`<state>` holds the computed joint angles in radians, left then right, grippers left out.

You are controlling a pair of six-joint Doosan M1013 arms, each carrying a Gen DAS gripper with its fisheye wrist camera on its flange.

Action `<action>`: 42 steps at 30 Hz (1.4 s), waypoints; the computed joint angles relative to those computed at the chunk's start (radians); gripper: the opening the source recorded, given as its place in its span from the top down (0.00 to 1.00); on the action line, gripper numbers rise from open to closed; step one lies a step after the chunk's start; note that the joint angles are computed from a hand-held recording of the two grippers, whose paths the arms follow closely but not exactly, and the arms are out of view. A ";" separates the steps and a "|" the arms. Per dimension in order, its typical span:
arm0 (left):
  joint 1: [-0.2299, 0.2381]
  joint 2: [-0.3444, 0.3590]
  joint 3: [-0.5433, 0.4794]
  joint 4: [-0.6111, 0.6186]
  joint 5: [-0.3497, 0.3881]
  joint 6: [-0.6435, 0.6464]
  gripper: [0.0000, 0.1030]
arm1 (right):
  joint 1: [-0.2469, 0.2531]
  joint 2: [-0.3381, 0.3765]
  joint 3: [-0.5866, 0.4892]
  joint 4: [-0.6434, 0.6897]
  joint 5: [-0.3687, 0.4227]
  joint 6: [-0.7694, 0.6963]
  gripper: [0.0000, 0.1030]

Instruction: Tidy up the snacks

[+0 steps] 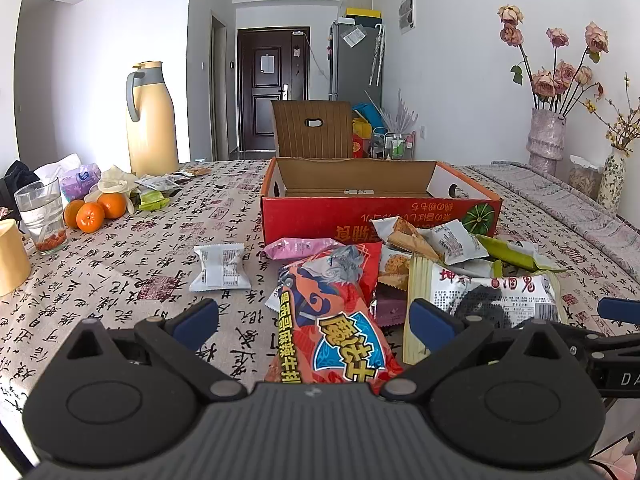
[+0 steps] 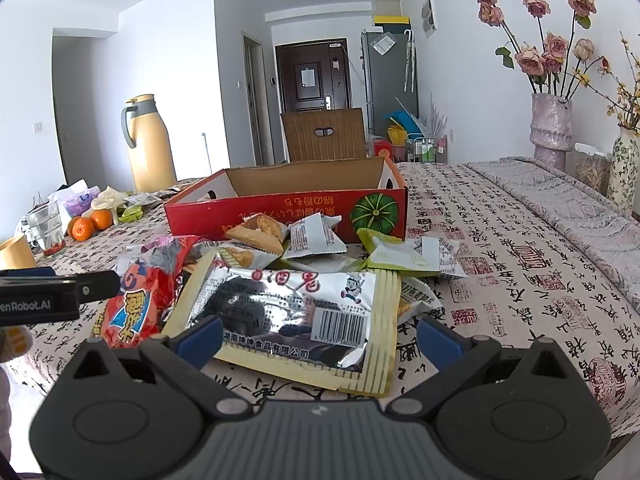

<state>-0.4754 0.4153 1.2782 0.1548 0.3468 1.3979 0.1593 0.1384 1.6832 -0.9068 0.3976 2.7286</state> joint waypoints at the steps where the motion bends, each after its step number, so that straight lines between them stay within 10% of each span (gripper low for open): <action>1: 0.000 0.000 0.000 0.002 0.000 -0.002 0.00 | 0.000 0.000 0.001 0.001 0.000 -0.001 0.00; 42: 0.007 0.017 -0.019 -0.062 0.030 0.050 0.00 | 0.008 0.020 -0.025 0.003 0.052 -0.070 0.00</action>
<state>-0.4686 0.4321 1.2596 0.0933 0.3770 1.4483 0.1669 0.1585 1.6583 -0.9036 0.4496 2.6590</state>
